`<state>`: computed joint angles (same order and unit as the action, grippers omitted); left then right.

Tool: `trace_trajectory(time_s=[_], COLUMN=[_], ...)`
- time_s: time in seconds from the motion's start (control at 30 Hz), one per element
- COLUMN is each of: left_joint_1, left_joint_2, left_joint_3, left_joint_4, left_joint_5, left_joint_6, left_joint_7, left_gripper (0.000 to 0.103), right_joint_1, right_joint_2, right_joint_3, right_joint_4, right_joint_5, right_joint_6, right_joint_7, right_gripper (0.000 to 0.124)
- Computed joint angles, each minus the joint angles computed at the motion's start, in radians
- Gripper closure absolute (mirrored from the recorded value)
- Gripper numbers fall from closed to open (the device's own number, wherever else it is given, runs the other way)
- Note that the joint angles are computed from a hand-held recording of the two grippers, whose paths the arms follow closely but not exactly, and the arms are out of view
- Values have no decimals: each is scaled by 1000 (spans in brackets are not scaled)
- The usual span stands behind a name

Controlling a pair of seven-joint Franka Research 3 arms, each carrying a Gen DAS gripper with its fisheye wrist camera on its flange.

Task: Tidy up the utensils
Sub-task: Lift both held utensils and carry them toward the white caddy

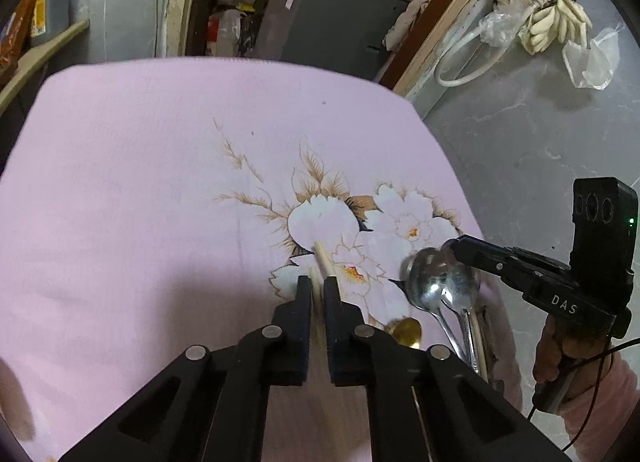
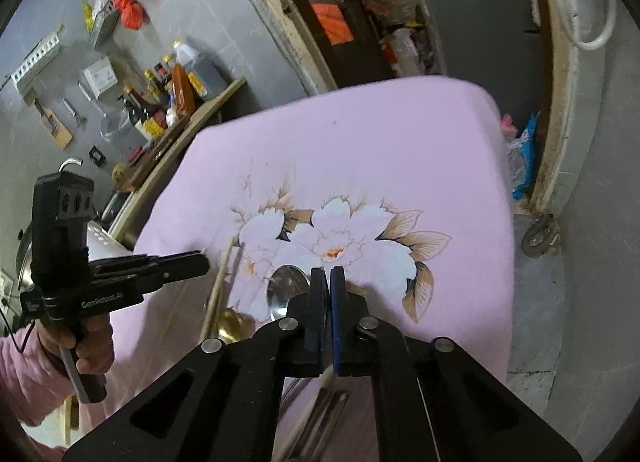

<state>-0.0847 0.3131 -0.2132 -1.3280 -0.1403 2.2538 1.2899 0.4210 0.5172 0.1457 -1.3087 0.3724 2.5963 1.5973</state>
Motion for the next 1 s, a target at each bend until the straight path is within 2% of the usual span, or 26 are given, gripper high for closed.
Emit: trace_trajectory(time_s=[0.17,0.27,0.37,0.47,0.57,0.73,0.87,1.0], left_joint_1=[0,0,-6,-7,-9,-10,-10,-1], left_joint_2=[-89,-159,-237,-296,-351,-415,-449,-488], left_joint_3=[6,14,27,39,53,74,101,127], left_joint_4=[-81,-157,-245,-311,-362,-407,-413,-434], left_joint_5=[18,17,38,38,68,100,64,41], left_joint_6=[48,107,188,253,310,369,390,399], left_joint_7=[17,18,-4,-18,-34,-22,21,44], left_gripper=[98,98,98,98,98,98,98,98], right_joint_1=[55,124,194,279,322,338,325,308], right_joint_2=[-115,-181,-246,-311,-348,-376,-349,-258], right_joint_3=[-57,-130,-202,-285,-317,-294,-238,-170], right_joint_4=[-152,-227,-295,-345,-343,-293,-200,-49], right_joint_5=[-80,-239,-435,-699,-905,-1117,-1173,-1181], right_joint_6=[127,179,223,245,225,162,116,81], right_joint_7=[117,267,458,705,902,1109,1143,1125], right_gripper=[121,121,121,121,121,121,121,121])
